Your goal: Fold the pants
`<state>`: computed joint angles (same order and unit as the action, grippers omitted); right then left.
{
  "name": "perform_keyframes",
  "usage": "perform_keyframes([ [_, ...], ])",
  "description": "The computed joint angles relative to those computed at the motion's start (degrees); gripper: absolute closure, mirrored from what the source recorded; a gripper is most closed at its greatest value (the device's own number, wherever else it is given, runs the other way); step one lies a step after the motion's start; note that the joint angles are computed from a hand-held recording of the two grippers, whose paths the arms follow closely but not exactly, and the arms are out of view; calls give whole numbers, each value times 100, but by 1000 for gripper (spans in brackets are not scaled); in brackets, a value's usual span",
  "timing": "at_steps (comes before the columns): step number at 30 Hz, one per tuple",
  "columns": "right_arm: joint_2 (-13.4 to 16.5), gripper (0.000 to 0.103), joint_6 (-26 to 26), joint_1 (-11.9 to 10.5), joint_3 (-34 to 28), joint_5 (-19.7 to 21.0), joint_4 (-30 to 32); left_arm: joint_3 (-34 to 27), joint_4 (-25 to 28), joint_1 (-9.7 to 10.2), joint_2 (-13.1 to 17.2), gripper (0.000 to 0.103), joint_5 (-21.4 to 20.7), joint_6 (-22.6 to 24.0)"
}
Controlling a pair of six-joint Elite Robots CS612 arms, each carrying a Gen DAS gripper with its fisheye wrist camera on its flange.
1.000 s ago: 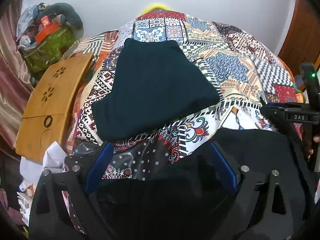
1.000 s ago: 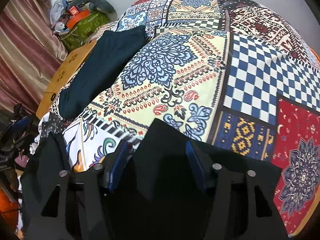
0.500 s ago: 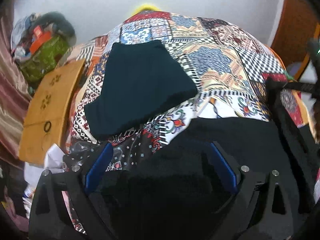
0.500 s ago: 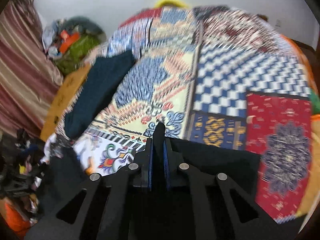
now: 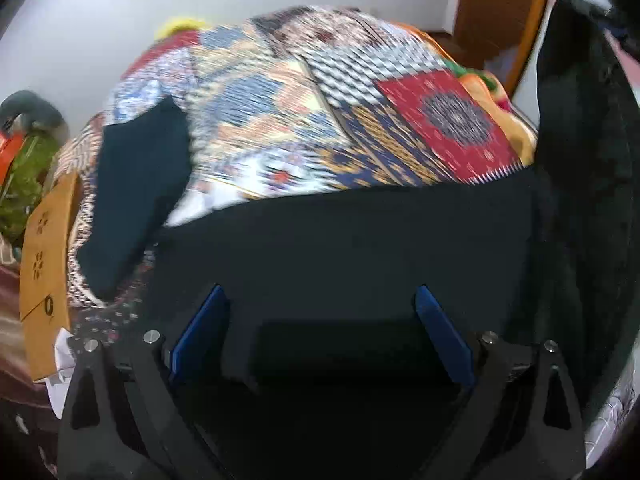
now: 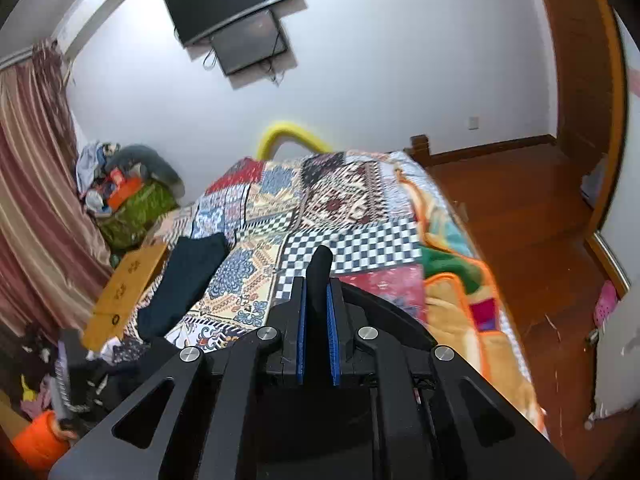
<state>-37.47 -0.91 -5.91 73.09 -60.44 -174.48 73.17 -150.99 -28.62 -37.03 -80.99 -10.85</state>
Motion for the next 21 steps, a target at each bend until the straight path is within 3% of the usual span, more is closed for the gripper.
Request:
perform_keyframes([
  [8, -241, 95, -669, -67, 779, -537, -344, -151, 315, -233, 90, 7, -241, 164],
  [13, -181, 95, -837, -162, 1049, -1021, 91, -185, 373, -339, 117, 7, -319, 223],
  [21, -114, 94, -681, -277, 1479, -1276, 632, -163, 248, -426, 135, 7, -186, 280],
])
